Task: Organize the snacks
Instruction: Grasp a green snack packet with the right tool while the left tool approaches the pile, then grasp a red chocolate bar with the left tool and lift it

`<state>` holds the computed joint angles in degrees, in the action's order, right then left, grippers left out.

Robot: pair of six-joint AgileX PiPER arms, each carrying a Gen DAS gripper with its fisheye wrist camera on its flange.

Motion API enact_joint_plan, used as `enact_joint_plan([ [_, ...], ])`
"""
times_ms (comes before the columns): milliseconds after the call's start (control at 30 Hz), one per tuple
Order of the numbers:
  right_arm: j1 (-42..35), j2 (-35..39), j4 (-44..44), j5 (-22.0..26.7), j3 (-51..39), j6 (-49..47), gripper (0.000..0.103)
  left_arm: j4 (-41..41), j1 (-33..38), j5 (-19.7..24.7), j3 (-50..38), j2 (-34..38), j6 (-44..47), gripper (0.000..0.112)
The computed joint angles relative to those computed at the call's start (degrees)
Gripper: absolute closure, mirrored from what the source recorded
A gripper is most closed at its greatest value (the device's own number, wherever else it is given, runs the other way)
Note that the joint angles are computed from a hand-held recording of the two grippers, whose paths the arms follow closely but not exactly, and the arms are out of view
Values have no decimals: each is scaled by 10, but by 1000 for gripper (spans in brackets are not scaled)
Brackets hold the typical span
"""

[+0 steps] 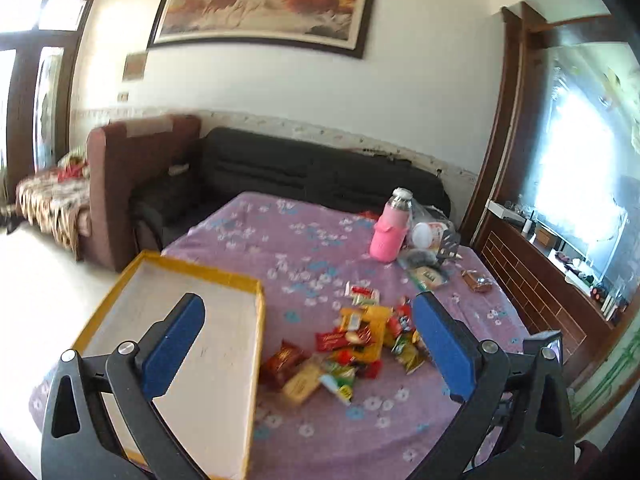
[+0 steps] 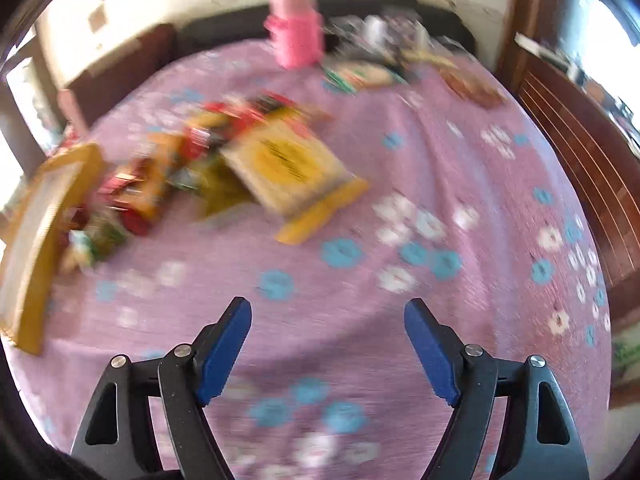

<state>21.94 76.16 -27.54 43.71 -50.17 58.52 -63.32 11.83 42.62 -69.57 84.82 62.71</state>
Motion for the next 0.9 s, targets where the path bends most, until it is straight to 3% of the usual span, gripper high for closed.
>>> enact_joint_plan([
  [33, 4, 4, 10, -11, -7, -6, 22, -9, 19, 19, -1, 20, 13, 18],
  [100, 7, 36, 57, -49, -38, -46, 22, 5, 33, 39, -14, 51, 5, 50],
  [133, 10, 57, 72, -60, -57, -58, 23, 17, 41, 56, -24, 69, -8, 52],
  [200, 16, 100, 101, -79, -94, -87, 26, 34, 46, 60, -38, 93, -26, 51],
  [267, 22, 146, 138, -96, -137, -125, 42, 37, 48, 55, -30, 95, -19, 51],
  [300, 26, 172, 154, -98, -162, -135, 44, 40, 44, 54, -32, 98, -22, 51],
  [433, 38, 252, 175, -92, -246, -137, 44, 42, 38, 78, -61, 116, -18, 40],
  [533, 38, 287, 200, -108, -276, -142, 46, 64, 14, 82, -92, 134, -10, 39],
  [567, 37, 287, 214, -124, -271, -148, 60, 74, 4, 88, -109, 145, -14, 39],
  [700, 47, 268, 192, -143, -248, -139, 63, 124, -56, 125, -201, 213, -41, 39],
  [733, 49, 255, 192, -150, -232, -138, 68, 147, -79, 135, -234, 240, -51, 39],
  [900, 29, 153, 247, -207, -103, -186, 71, 234, -150, 197, -384, 350, -84, 39],
])
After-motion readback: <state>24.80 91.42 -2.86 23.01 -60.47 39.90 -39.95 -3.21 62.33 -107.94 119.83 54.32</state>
